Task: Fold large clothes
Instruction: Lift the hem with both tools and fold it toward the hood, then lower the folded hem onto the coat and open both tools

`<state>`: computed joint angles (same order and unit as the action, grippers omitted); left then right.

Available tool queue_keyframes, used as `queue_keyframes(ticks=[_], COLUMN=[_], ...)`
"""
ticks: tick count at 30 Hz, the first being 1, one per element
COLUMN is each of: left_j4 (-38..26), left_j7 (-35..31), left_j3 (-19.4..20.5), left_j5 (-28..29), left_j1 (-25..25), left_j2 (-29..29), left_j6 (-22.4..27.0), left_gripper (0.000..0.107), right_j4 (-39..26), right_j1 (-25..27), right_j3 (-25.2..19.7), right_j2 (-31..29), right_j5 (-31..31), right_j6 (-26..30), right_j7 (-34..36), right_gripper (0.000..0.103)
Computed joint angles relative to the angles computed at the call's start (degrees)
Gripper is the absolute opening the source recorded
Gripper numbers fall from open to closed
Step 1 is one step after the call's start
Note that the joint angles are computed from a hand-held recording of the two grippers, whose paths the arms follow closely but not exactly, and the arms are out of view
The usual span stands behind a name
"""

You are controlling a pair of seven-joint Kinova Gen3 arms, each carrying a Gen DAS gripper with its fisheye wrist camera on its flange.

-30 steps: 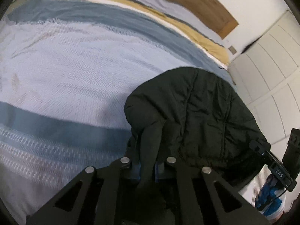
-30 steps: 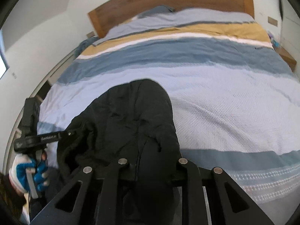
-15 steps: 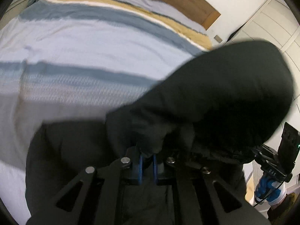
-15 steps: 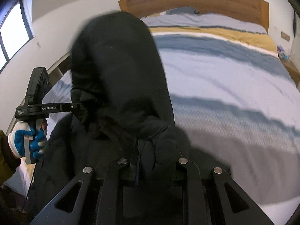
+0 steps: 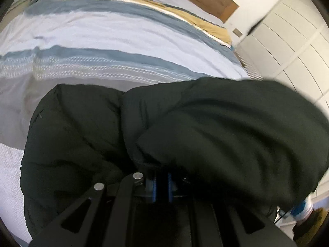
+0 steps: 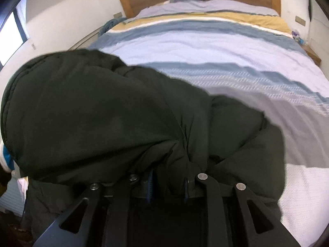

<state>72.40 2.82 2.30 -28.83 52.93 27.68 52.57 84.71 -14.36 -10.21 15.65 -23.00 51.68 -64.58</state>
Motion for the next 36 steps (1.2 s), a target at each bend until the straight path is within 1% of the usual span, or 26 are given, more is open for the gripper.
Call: queue_keyframes(ticks=[2, 4, 6, 9, 11, 14, 17, 18, 19, 21, 22, 23, 24, 25, 26, 27, 28, 30, 31, 32, 34, 36], left_j4=[-1.8, -3.6, -4.7, -5.6, -6.6, -5.0, -1.4, -1.1, -1.1, -1.3, -1.7, -2.2, -3.4, -4.7, -6.1, -7.5, -9.5, -13.5, -15.5, -16.6, -18.5, -19.6], left_j7=[-1.9, -4.2, -4.4, -5.5, -5.6, -5.0, -2.2, -1.8, -2.0, -1.7, -1.7, -1.9, -2.8, -3.9, -5.0, -6.2, -7.8, -11.6, -13.4, -14.8, -16.8, -18.3], left_j3=[1.0, 1.6, 1.0, 1.0, 1.3, 1.8, 3.0, 3.8, 3.6, 4.4, 4.6, 4.9, 5.1, 5.2, 5.0, 4.9, 4.5, 3.7, 3.3, 2.8, 2.0, 1.2], left_j5=[1.4, 3.1, 2.6, 2.3, 2.5, 3.6, 3.1, 2.6, 2.8, 1.4, 0.6, 0.0, -0.6, -1.3, -2.1, -2.6, -3.3, -3.3, -2.9, -2.2, -0.8, 0.5], left_j1=[-0.5, -0.8, 0.9, 2.1, 2.7, 2.6, 4.1, 3.7, 4.4, 5.2, 5.5, 5.4, 4.9, 4.4, 3.9, 3.4, 2.9, 1.1, 0.2, -0.7, -1.6, -1.9], left_j2=[1.6, 3.0, 3.2, 2.5, 2.5, 0.3, -3.4, -3.8, -4.5, -5.9, -6.6, -7.0, -7.0, -6.8, -6.6, -6.2, -5.2, -2.8, -1.3, -0.3, 1.7, 3.5], left_j6=[1.6, 3.8, 5.9, 8.3, 9.7, 9.2, 8.7, 8.4, 9.1, 11.0, 11.9, 12.6, 13.5, 14.3, 14.9, 15.4, 16.3, 17.2, 17.4, 17.0, 16.1, 15.2], left_gripper=[0.007, 0.007, 0.010, 0.011, 0.013, 0.015, 0.016, 0.016, 0.016, 0.016, 0.016, 0.017, 0.018, 0.022, 0.026, 0.034, 0.037, 0.038, 0.038, 0.038, 0.038, 0.038], right_j4=[-0.8, -1.4, -0.2, 1.1, 1.0, 0.2, -1.0, -1.4, -1.8, -2.8, -2.4, -3.1, -4.0, -3.9, -4.9, -6.4, -7.5, -9.8, -10.4, -11.4, -12.6, -13.8], right_j1=[-0.4, -1.2, -2.0, -1.9, -1.5, -0.9, 0.0, 0.2, 0.4, 0.9, 1.9, 2.0, 2.2, 3.1, 2.9, 2.5, 2.2, 1.2, 0.7, 0.2, -0.9, -2.9], right_j3=[0.7, 1.1, 0.9, 0.4, 0.5, 0.9, 1.3, 1.5, 1.7, 2.2, 2.0, 2.7, 3.0, 3.0, 3.3, 3.2, 3.1, 2.5, 2.2, 1.8, 1.0, 0.3], right_j2=[0.2, 1.2, 0.8, -0.3, -0.8, -1.0, -1.8, -2.2, -2.4, -3.1, -4.4, -4.9, -5.1, -5.4, -5.3, -4.9, -4.4, -3.7, -3.3, -2.6, -0.8, 0.8], right_j5=[1.6, 3.7, 6.1, 6.3, 6.0, 5.2, 5.2, 5.5, 5.8, 6.3, 6.0, 5.5, 5.1, 4.6, 4.0, 3.8, 3.5, 2.7, 2.3, 1.8, 1.1, 1.7], right_j6=[-0.9, -0.2, 1.1, 2.0, 2.8, 4.4, 7.9, 9.3, 10.5, 12.9, 14.3, 15.3, 16.1, 16.4, 16.2, 16.2, 15.8, 14.7, 14.0, 13.3, 11.5, 10.0], right_j7=[-0.7, -1.7, -1.7, -0.3, 0.3, 0.4, 1.6, 2.1, 2.4, 3.3, 3.9, 4.4, 4.5, 5.4, 5.3, 4.7, 4.2, 2.9, 2.3, 1.9, 1.4, -0.3], right_gripper=[0.022, 0.023, 0.023, 0.026, 0.031, 0.040, 0.049, 0.050, 0.050, 0.050, 0.050, 0.050, 0.050, 0.050, 0.050, 0.050, 0.051, 0.054, 0.056, 0.059, 0.060, 0.061])
